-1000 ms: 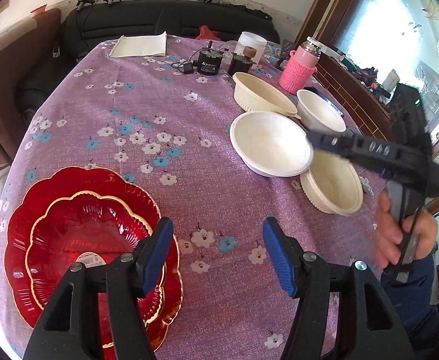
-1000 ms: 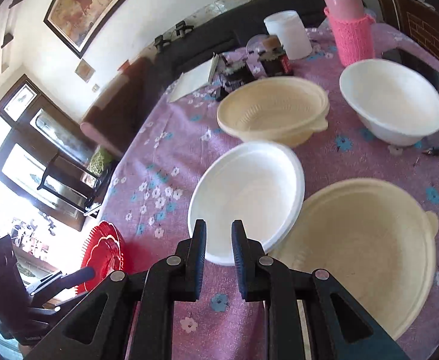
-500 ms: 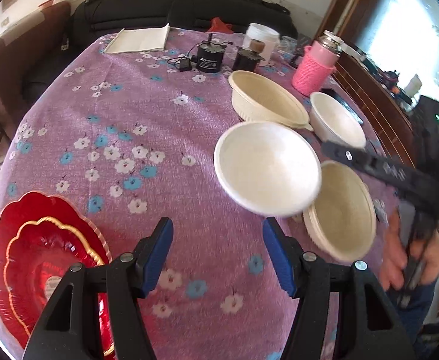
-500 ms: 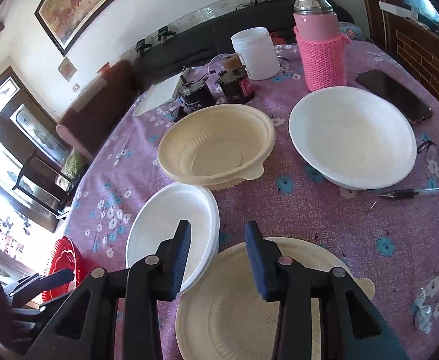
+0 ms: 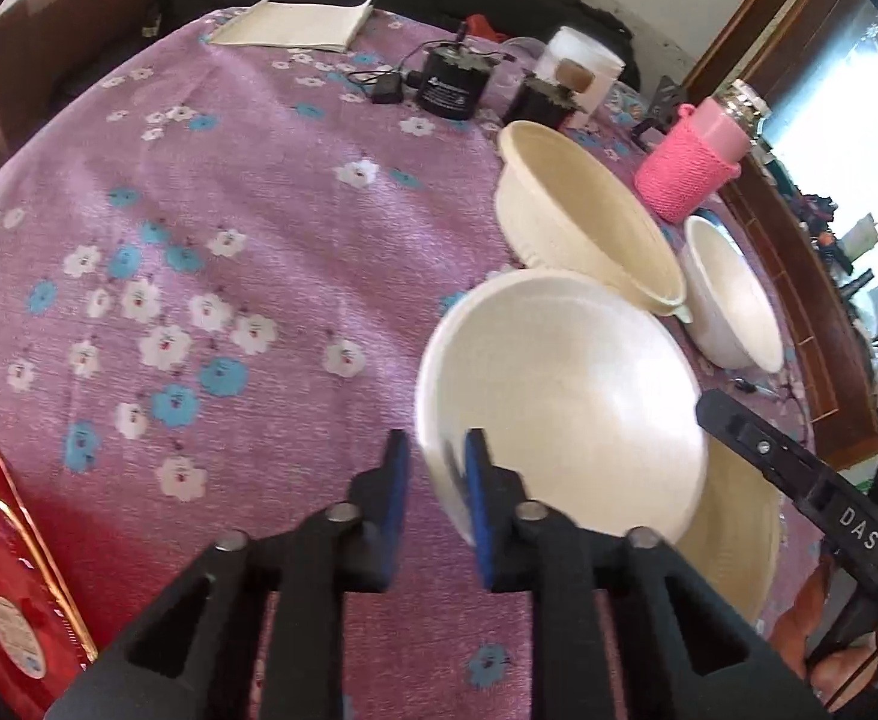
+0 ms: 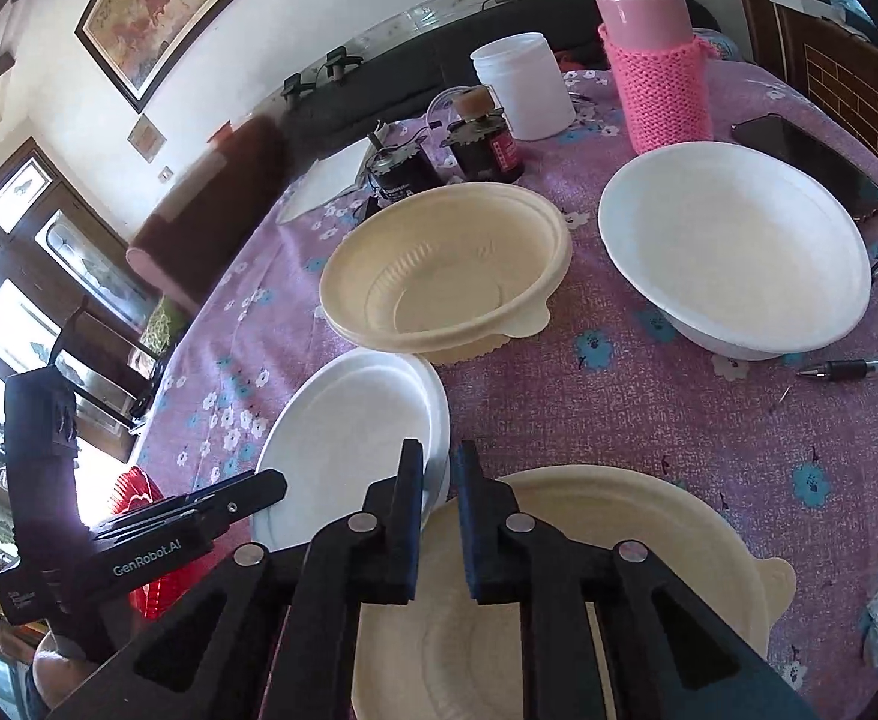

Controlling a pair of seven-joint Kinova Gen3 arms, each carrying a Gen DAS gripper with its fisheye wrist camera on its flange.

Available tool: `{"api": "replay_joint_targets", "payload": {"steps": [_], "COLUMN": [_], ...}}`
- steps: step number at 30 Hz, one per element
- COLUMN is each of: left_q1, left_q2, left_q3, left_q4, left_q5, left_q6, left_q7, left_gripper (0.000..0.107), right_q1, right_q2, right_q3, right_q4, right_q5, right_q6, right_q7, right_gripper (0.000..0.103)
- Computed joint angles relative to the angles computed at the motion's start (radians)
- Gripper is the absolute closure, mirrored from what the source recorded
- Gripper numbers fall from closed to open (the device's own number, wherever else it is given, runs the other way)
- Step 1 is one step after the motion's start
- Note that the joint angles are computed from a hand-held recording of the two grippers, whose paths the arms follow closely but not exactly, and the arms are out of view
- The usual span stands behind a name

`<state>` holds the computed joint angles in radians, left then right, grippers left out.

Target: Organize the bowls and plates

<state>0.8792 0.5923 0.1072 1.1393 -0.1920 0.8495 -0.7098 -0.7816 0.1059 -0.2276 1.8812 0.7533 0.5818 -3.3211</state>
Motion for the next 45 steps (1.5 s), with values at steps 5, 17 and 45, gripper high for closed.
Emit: {"api": "replay_joint_targets", "payload": {"steps": [5,17,45], "left_q1": [0.055,0.149,0.12], "left_q2": [-0.035,-0.117,-0.26], "left_q3": [-0.04,-0.061,0.003], "left_q4": [0.047,0.156,0.384], "left_q5": [-0.077,-0.28,-0.411], "left_q6": [-0.028,-0.021,-0.133], "left_q7": [0.06,0.263,0.434], "left_gripper": [0.094,0.094,0.093], "right_q1": [-0.042,-0.163,-0.244], "right_q2": [0.023,0.075,0.103], "right_q3": [-0.012,-0.027,-0.022], "right_q4": [-0.037,-0.131,-0.169], "right_q5": [0.048,0.134,0.194], "right_q6": [0.086,0.266,0.294], "right_q7": [-0.023,-0.008,-0.002], "right_gripper": [0.094,0.094,0.094]}}
